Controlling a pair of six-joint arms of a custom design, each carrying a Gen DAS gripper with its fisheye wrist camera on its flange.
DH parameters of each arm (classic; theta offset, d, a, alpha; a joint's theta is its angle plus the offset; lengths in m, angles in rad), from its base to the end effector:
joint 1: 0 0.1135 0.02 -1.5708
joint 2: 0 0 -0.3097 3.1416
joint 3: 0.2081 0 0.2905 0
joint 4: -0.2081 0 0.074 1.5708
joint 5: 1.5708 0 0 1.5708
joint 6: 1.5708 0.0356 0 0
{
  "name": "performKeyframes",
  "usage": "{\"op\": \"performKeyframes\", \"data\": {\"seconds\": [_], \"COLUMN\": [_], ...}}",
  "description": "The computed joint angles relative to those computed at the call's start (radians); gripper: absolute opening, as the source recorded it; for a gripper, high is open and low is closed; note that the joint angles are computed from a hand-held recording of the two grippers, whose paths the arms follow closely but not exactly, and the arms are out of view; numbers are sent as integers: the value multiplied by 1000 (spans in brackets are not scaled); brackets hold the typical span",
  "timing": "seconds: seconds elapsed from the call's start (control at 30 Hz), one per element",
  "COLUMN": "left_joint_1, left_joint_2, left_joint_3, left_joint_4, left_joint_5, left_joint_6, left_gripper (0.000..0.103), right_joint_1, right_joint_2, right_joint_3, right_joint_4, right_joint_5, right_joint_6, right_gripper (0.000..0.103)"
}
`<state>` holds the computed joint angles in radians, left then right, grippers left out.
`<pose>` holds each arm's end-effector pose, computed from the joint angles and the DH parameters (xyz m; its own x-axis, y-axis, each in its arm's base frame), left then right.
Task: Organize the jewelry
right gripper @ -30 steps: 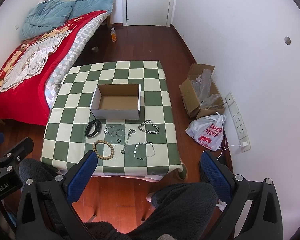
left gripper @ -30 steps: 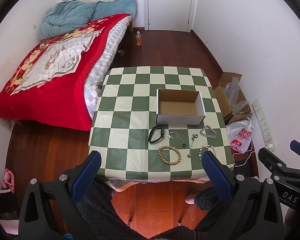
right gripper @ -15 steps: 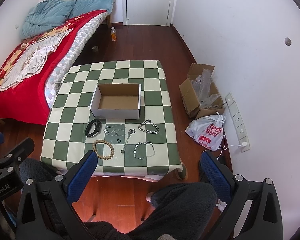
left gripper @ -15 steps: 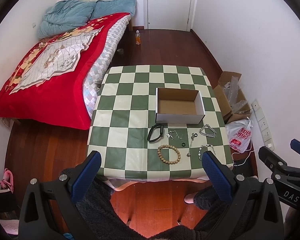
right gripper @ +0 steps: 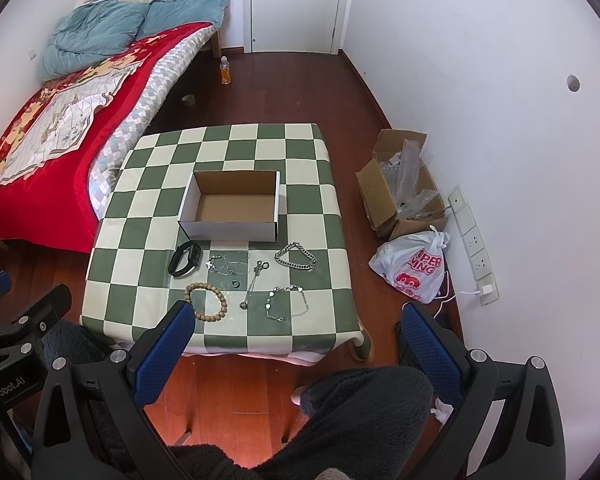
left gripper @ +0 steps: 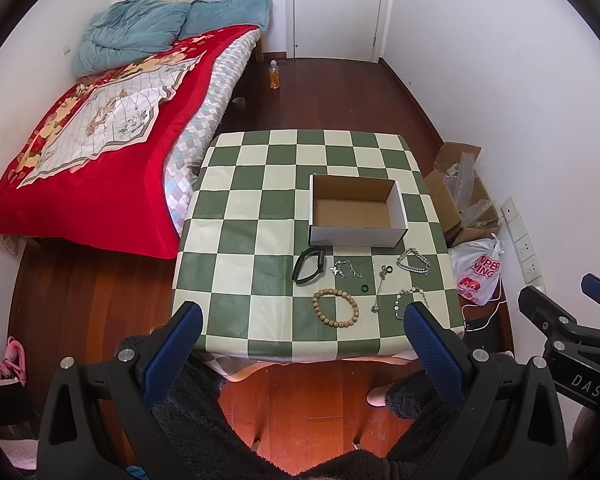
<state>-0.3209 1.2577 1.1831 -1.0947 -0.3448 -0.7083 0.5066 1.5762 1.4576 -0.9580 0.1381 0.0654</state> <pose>0.2453 -0.0689 0.3479 -0.7750 -0.3876 -0.4992 -0.4380 0.8988 -0.0179 0.3196 0.1718 0.3530 -0.7958 -0.3676 -0.4812 -0.3723 0.9238 -0.0899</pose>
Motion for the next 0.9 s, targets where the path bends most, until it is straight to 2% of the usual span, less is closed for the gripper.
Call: {"op": "performKeyframes", "data": {"seconds": [0.3, 0.43, 0.57, 0.9], "left_joint_1": [7, 59, 116, 181], "left_joint_2": [-5, 14, 90, 381], "left_joint_3": [-14, -55, -98, -161], "left_joint_4": [15, 68, 142, 365], "left_joint_5": [-14, -44, -72, -22], "left_joint_6": [-1, 37, 63, 148], "left_gripper": [103, 103, 103, 103], "right_joint_1": [5, -26, -64, -114], "right_joint_2": [0, 35, 118, 415], "right_joint_3": [4, -18, -28, -37], "right_joint_4": [5, 72, 110, 239], "right_joint_5": [6, -2, 5, 47], "right_joint_6": [8, -8, 0, 3], "right_gripper": [103, 103, 103, 103]}}
